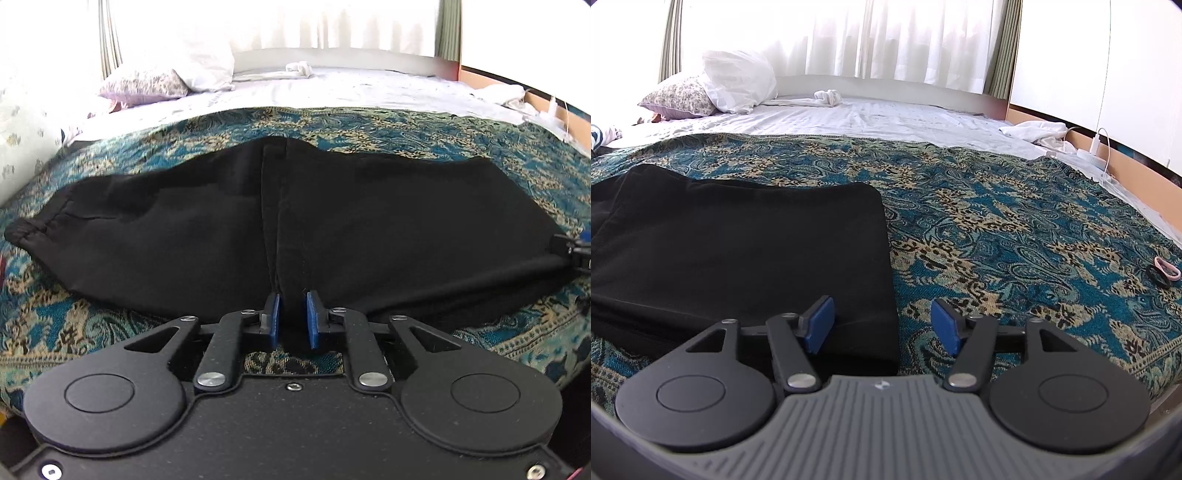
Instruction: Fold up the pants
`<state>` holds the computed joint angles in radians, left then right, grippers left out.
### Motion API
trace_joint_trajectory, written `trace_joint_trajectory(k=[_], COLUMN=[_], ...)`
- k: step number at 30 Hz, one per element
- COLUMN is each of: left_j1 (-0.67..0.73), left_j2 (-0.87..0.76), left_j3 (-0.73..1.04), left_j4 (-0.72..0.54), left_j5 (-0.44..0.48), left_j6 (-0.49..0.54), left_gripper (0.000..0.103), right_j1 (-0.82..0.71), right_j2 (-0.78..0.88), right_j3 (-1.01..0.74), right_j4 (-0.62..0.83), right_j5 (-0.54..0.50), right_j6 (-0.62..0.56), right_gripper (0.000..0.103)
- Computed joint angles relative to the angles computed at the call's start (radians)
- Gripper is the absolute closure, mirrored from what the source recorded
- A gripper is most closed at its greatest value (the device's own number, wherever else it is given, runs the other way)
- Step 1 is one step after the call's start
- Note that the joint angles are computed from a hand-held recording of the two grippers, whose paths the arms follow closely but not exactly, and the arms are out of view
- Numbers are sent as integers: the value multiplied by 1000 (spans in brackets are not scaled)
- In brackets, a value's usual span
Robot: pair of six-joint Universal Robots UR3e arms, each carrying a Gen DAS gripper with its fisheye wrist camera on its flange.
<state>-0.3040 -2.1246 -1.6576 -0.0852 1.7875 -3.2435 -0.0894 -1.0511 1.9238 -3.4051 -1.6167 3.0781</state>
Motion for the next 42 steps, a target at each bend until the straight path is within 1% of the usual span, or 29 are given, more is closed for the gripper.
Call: trace_joint_trajectory(k=[2,4,5,9,16,20,23,24,25,26,29,34,39,42], left_j1=[-6,3,10,31,53,78,106,117,132,148,210,322,452,512], left_j2=[-3,4,10,31,60,78,86,89,94,99,120,140,140,125], left_j3=[10,6,2,-8,-30,-39,-38,-37,-38,-40,-63,-69,-82,-83], left_j4=[-8,-10,-11,-16,9,12,6,1,-4,-7,8,-19,-42,-43], left_j5=[8,-12,-23,-48,-45,-37,-23,-18,-14,-11,-17,-14,-77,-115], left_j6=[1,-14,-24,-36,-35,-38,-42,-44,-49,-57,-70,-76,-117,-154], left_gripper=[86,85,81,77,64,54,51,47,36,28,27,24,24,24], right_j1=[1,5,3,13,50,80,113,125,141,155,206,298,385,431], right_j2=[-5,-13,-18,-31,-29,-22,-5,3,13,25,66,164,284,358], right_j3=[0,2,4,-2,-42,-78,-122,-140,-160,-184,-261,-435,-639,-756], right_j4=[0,0,0,14,41,65,84,92,100,109,141,216,317,389], right_j5=[-2,1,9,18,19,21,22,25,28,32,47,80,95,48], right_j6=[-1,-2,-3,1,8,30,49,55,62,67,82,93,87,72], right_gripper=[30,30,30,30,30,29,29,29,28,28,28,27,26,25])
